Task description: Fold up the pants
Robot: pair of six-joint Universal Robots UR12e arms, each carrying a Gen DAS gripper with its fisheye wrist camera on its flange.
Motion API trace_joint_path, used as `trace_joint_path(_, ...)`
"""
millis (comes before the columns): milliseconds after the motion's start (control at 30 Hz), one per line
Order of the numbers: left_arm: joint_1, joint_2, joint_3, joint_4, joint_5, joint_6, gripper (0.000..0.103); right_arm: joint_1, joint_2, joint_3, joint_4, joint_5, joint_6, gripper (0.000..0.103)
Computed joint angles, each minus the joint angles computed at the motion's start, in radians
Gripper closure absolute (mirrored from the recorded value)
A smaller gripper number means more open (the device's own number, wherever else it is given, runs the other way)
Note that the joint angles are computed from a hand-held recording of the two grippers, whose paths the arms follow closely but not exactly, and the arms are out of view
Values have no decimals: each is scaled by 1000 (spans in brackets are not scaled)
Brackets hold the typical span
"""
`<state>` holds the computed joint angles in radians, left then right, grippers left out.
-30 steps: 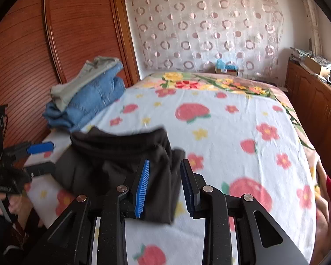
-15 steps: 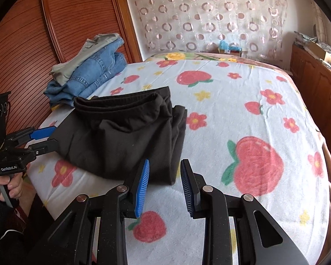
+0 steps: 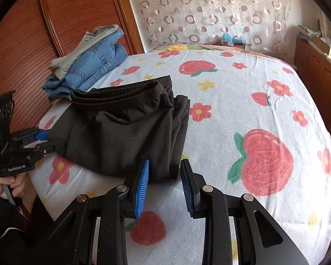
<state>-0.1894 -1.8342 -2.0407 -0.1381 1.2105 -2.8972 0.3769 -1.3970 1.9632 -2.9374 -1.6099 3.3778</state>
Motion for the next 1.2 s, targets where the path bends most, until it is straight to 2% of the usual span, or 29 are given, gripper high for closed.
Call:
trace_joint_path(33, 0, 0, 1, 2, 4, 2, 69, 4, 2, -4, 7, -9, -6, 73)
trace_joint_path(100, 3, -1, 3, 5, 2, -2, 83, 2, 3, -7, 12, 10, -14, 84)
trace_joint_path(200, 12, 4, 6, -9, -23, -18, 89, 3, 2, -6, 8, 16, -22, 94)
trace_joint_path(300, 17, 15, 2, -5, -47, -15, 91, 10, -3, -4, 5, -4, -28, 96)
trace_joint_path(667, 31, 78, -38, 7, -115, 32, 92, 23, -73, 67, -54, 3, -19, 96)
trace_joint_path(933, 34, 89, -54, -17, -105, 30, 92, 20, -96, 95, -40, 31, -5, 96)
trace_joint_path(1033, 32, 86, -51, -26, -101, 32, 84, 25, -92, 91, -32, 15, -1, 96)
trace_joint_path(1100, 29, 84, -51, -8, -79, 22, 66, 30, -93, 88, -31, 7, 2, 96)
trace_joint_path(1167, 34, 80, -53, 12, -84, 9, 54, 33, -94, 84, -29, 5, 2, 96)
trace_joint_path(1200, 37, 79, -51, 13, -92, 4, 53, 34, -95, 83, -30, 4, 0, 96)
